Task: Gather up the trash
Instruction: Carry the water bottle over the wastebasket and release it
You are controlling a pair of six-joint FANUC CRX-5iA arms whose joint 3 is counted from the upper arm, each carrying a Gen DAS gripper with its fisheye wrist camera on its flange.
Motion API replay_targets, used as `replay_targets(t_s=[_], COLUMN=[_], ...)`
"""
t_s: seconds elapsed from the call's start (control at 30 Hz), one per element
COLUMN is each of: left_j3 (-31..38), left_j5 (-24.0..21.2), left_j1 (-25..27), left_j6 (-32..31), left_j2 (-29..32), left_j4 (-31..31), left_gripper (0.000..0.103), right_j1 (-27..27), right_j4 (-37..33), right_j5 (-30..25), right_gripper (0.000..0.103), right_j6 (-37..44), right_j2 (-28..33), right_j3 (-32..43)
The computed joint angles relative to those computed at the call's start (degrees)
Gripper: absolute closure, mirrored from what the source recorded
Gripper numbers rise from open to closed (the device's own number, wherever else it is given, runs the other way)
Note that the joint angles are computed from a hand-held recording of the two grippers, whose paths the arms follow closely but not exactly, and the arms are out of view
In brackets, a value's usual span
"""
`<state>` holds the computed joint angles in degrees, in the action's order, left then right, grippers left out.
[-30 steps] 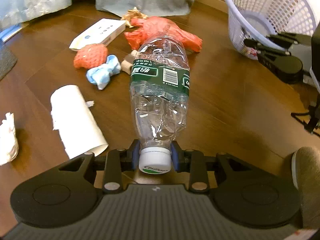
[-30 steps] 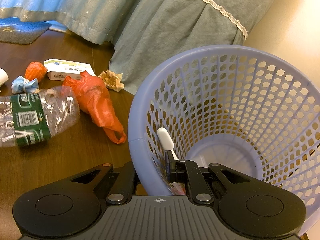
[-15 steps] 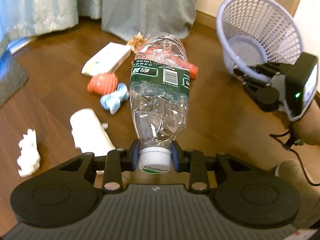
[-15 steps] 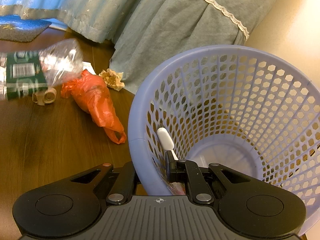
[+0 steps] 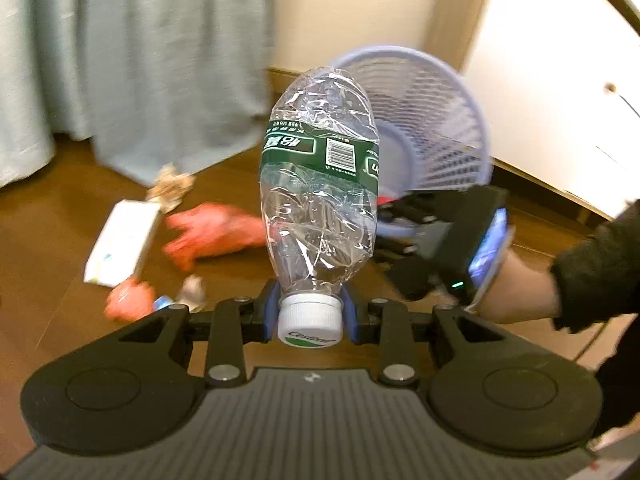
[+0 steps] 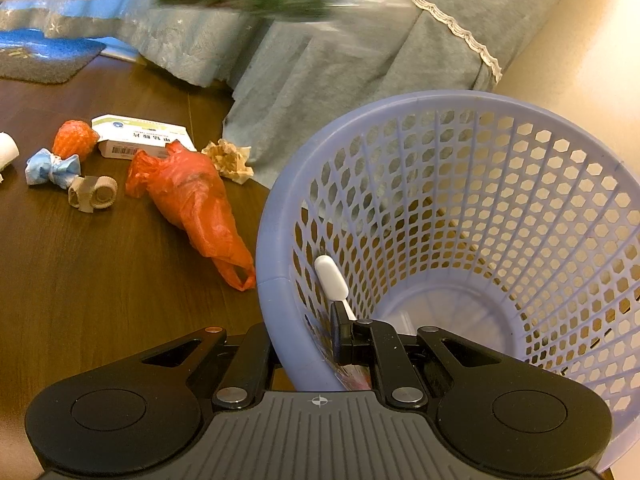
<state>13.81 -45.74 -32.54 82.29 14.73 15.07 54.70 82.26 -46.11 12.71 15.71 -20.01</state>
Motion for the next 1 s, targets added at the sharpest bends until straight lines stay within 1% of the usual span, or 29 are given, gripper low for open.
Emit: replay_targets(t_s=[0.13,0.23,0.27,0.3,0.33,0.37,0.43,0.5,0.53,0.63,0.67,0.73,0.87,0.93,1.0], left_j3=[9.0,20.6,24.0,27.2,28.9,29.5,30.4,27.4,26.1,21.9,20.0,16.5,11.2,8.6,4.6], left_j5=[-4.5,-9.3,-9.9,-9.8,-8.3,-5.2,-1.9,1.5,2.2,2.4,2.2,1.0,-3.1,-5.2,-6.7], left_j1=[-0.4,-1.2,-1.5,-1.8,-2.0,-2.3,-2.6,-2.5,-2.5,-2.0,-1.9,-1.1,-0.3,-0.1,0.1], left_j6=[-7.3,-9.5,-10.1,-10.1,-9.8,-9.0,-5.1,-2.6,-1.1,6.7,10.5,16.5,31.7,36.7,41.6], left_j2=[6.5,14.5,17.0,19.5,21.2,22.3,23.1,21.2,20.1,16.0,14.2,10.6,4.6,2.1,-1.1], left_j4=[4.0,4.6,4.6,5.1,6.0,7.1,6.2,4.8,3.1,-5.0,-9.0,-14.5,-27.7,-32.1,-35.4], left_gripper=[0.076,0.075,0.075,0.075,0.073,0.068,0.068,0.068,0.068,0.068,0.068,0.068,0.068,0.067,0.064], right_j1=[0.1,0.0,-0.1,-0.2,-0.2,-0.2,-0.2,-0.3,-0.5,-0.7,-0.7,-0.7,-0.7,-0.7,-0.6], right_j4=[0.0,0.2,0.3,0.4,0.4,0.4,0.3,0.3,0.5,0.7,0.6,0.6,0.5,0.2,0.1], right_j5=[0.0,0.2,0.3,0.3,0.4,0.4,0.4,0.4,0.6,0.7,0.6,0.7,0.5,0.5,0.5], right_gripper=[0.096,0.096,0.096,0.096,0.096,0.096,0.096,0.097,0.097,0.097,0.097,0.097,0.097,0.097,0.097], right_j6=[-0.4,-0.9,-1.2,-1.3,-1.4,-1.5,-1.7,-2.1,-2.2,-2.8,-2.9,-2.9,-2.9,-2.6,-2.1], right_j2=[-0.2,-0.5,-0.7,-0.7,-0.8,-0.7,-0.6,-0.7,-0.9,-0.9,-0.9,-1.0,-1.0,-1.0,-0.9], right_j3=[-0.1,-0.3,-0.4,-0.5,-0.6,-0.5,-0.3,-0.3,-0.4,-0.4,-0.3,-0.3,-0.2,-0.2,-0.1])
